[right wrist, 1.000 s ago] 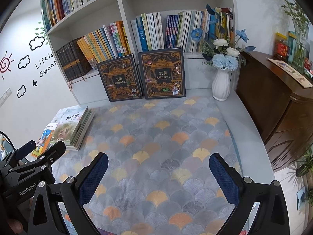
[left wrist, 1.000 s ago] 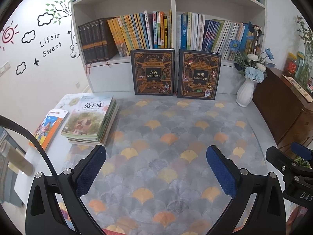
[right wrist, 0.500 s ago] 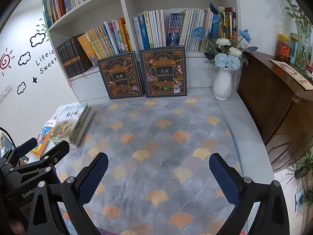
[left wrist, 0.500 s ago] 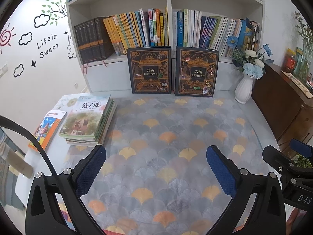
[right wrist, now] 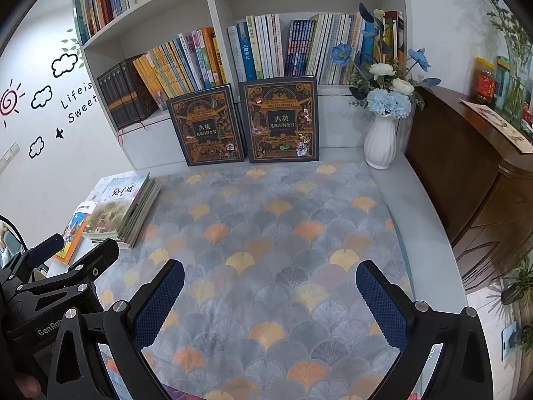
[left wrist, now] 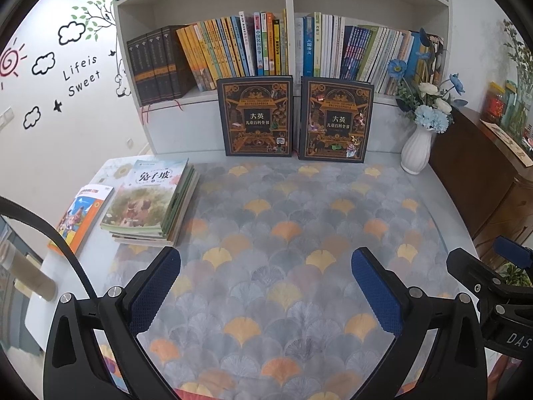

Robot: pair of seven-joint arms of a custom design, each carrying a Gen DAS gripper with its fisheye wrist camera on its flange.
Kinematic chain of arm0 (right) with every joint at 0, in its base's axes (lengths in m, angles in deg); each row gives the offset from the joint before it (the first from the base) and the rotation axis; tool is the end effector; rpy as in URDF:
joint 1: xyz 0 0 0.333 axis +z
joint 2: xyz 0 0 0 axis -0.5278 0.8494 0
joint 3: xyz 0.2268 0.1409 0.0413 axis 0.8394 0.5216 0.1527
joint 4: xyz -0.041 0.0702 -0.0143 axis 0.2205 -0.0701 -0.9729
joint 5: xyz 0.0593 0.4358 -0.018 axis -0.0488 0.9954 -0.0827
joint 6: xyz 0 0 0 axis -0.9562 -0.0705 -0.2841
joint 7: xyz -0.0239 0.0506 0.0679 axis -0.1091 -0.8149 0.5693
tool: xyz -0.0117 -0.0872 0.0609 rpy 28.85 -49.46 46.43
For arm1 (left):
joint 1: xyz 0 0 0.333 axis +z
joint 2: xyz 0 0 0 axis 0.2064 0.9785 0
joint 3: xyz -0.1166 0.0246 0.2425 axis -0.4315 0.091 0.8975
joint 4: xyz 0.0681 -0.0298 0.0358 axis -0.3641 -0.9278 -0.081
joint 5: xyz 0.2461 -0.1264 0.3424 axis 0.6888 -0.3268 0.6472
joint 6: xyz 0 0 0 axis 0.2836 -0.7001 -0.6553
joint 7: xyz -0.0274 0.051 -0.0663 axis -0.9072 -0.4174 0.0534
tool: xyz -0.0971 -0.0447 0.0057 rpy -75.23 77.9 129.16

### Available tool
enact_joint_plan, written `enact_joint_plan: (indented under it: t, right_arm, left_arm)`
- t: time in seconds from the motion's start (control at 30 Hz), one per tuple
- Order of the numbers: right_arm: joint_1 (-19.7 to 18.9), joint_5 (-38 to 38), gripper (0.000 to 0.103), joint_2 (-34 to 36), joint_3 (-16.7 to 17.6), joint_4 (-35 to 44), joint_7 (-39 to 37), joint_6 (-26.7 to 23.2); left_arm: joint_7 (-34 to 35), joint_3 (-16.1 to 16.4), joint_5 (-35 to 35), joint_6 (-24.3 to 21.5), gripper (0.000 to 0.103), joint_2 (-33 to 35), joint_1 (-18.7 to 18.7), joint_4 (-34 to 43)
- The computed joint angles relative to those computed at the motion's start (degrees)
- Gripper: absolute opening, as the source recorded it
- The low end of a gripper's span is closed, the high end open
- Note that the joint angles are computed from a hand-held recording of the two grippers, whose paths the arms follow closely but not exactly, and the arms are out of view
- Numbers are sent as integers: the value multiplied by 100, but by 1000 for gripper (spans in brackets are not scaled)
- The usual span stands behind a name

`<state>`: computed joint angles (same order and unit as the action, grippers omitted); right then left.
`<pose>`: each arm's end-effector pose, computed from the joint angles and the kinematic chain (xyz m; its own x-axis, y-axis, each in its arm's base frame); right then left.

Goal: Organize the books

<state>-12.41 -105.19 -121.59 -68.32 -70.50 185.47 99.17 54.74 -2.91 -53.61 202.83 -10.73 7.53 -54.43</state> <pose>0.3923 0.2452 0.6225 -0.1803 -0.9703 -0.1611 -0.6872 0.2415 -0.6852 0.4538 -0.1687 0.6416 -0.1919 -0.9797 -0.0576 -0.6658 0.1731 -0.7257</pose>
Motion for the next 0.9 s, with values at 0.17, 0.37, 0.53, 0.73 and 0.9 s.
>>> enact_joint_plan:
  t: [0.17, 0.37, 0.53, 0.73, 0.9]
  right_arm:
    - [12, 18, 103, 18, -11, 3, -28, 13]
    - [21, 32, 103, 33, -18, -6, -62, 62]
    - [41, 92, 103, 39, -49, -17, -127, 80]
    - [-4, 32, 103, 1, 5, -18, -54, 90]
    - [17, 64, 103, 5, -38, -18, -94, 98]
  left_arm:
    - [-3, 8, -9, -12, 103, -18, -21, -21]
    - [-30, -16, 35, -7, 103, -57, 12, -67]
    - [1, 31, -7, 45, 103, -119, -11, -116]
    - [62, 37, 2, 50, 103, -103, 18, -89]
    - [31, -75, 175, 182, 103, -150, 124, -129]
